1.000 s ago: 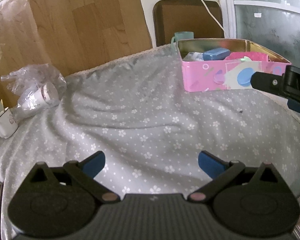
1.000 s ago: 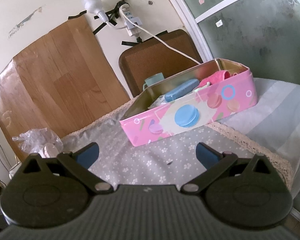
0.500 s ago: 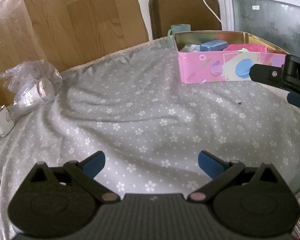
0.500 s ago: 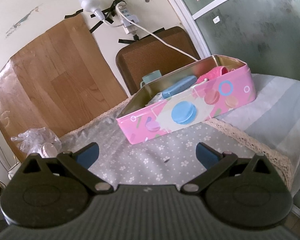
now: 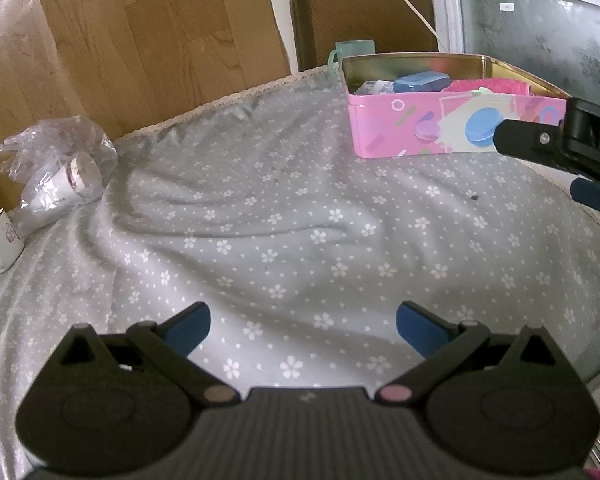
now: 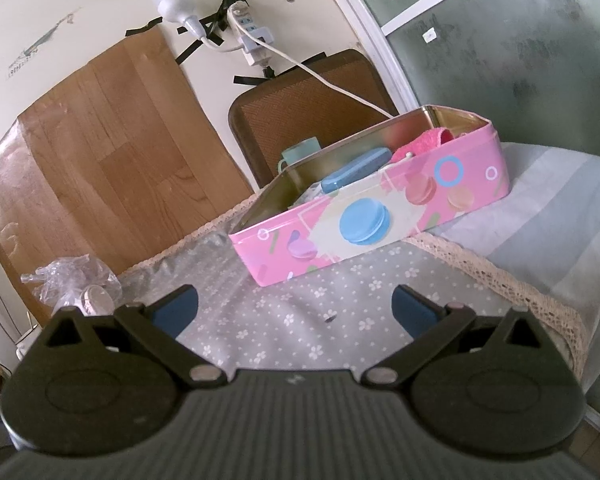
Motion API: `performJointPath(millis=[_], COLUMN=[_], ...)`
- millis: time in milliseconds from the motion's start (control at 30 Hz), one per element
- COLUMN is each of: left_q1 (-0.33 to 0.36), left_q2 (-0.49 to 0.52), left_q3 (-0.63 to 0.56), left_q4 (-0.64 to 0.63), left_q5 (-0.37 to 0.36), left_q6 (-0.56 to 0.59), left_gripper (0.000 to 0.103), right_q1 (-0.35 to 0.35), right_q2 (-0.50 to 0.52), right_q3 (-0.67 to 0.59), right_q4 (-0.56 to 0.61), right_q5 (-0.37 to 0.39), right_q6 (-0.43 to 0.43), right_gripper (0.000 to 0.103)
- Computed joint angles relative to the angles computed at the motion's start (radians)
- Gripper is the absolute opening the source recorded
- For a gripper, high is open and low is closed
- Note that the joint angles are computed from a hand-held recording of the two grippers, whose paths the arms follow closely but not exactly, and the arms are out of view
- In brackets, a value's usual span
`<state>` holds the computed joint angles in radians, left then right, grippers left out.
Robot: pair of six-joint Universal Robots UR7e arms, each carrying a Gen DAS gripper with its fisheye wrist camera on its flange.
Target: Organize soft objects
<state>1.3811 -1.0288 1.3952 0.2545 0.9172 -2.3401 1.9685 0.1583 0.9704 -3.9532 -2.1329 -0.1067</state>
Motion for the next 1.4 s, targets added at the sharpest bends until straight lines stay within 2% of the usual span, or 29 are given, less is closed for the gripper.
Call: performJointPath(millis=[1400], left_q1=[0.002], left_q2=[0.009], left_q3=[-0.004], left_q4=[0.022], left_q5=[0.008], left_q6=[0.005], left_gripper=[0.103], right_q1=[-0.001], right_q2=[0.003], right_q3=[-0.004], right_q4=[0.002], right_q5=[-0.002], right_q6=[0.004], right_gripper=[0.103])
